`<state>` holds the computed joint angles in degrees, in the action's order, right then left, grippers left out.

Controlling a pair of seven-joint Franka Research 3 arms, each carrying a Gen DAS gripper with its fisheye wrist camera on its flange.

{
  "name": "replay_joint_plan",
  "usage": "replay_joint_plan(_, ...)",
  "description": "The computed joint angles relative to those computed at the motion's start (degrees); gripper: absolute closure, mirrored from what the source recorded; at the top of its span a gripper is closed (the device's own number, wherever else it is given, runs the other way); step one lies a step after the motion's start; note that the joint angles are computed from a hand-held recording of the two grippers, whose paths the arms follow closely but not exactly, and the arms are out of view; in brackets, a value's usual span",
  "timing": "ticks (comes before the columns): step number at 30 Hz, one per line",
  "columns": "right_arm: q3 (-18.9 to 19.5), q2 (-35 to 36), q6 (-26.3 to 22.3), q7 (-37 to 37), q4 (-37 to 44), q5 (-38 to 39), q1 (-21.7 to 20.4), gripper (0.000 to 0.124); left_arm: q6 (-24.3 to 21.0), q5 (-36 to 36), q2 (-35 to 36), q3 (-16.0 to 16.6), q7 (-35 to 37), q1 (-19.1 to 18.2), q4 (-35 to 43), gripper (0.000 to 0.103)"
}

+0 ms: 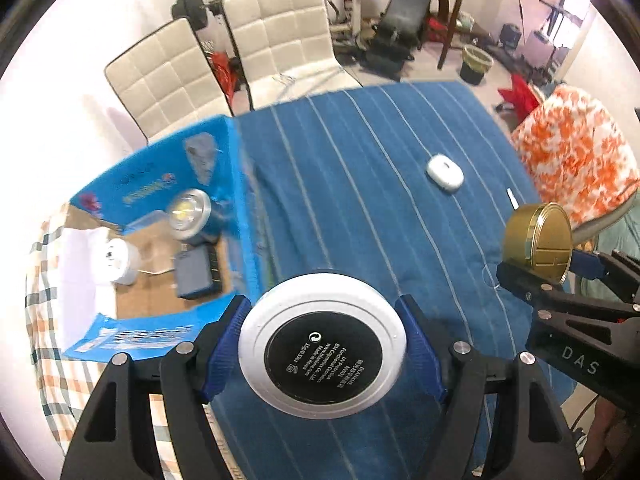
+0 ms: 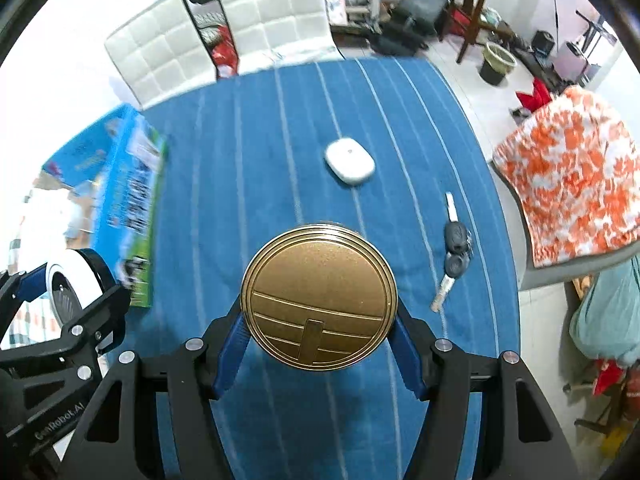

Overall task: Organize rigid objects
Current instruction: 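Carry the gold tin and black round case toward the blue box with both tools, then lower the gold tin and black case into the blue box and release both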

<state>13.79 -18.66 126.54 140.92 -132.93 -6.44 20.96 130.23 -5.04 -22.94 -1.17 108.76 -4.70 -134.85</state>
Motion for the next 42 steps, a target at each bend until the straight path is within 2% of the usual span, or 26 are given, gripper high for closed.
replay_joint_plan(4,1.0,1.51,-0.17,1.05,4.43,-0.63,0.59,0.058,-1.25,-1.96,0.54,3.67,5.21,1.63,2.01,0.031)
replay_joint_plan(9,2.31,8.15,0.17,5.01,13.34,-1.97,2.85,0.058,-0.25,-0.75,3.3,6.78,10.84,7.08,5.1,0.031)
replay_joint_plan(15,1.26,23.62,2.88,6.19,29.0,-1.99,8.7,0.058,3.01,0.98,13.09,8.38,13.56,15.0,11.63,0.031)
replay_joint_plan(22,0.18,45.86,5.14,0.51,50.3,10.41,12.97,0.058,4.24,0.31,23.09,6.63,16.57,21.63,17.45,0.031)
replay_joint_plan(27,-2.53,59.3,-0.95,0.36,66.89,14.43,16.49,0.058,3.68,1.2,26.9,4.5,19.01,23.37,19.33,0.03)
replay_joint_plan(32,-3.84,66.4,-2.45,-0.32,73.97,20.57,16.97,0.057,2.69,2.47,30.84,3.08,20.28,23.96,22.04,0.03)
replay_joint_plan(35,-3.89,68.66,-2.63,-0.05,75.51,23.4,16.57,0.057,2.12,3.3,32.86,2.35,20.49,24.14,23.44,0.03)
replay_joint_plan(42,-4.92,71.28,-4.47,1.75,77.79,24.62,16.65,0.057,0.74,2.3,35.84,1.25,21.32,24.97,25.61,0.03)
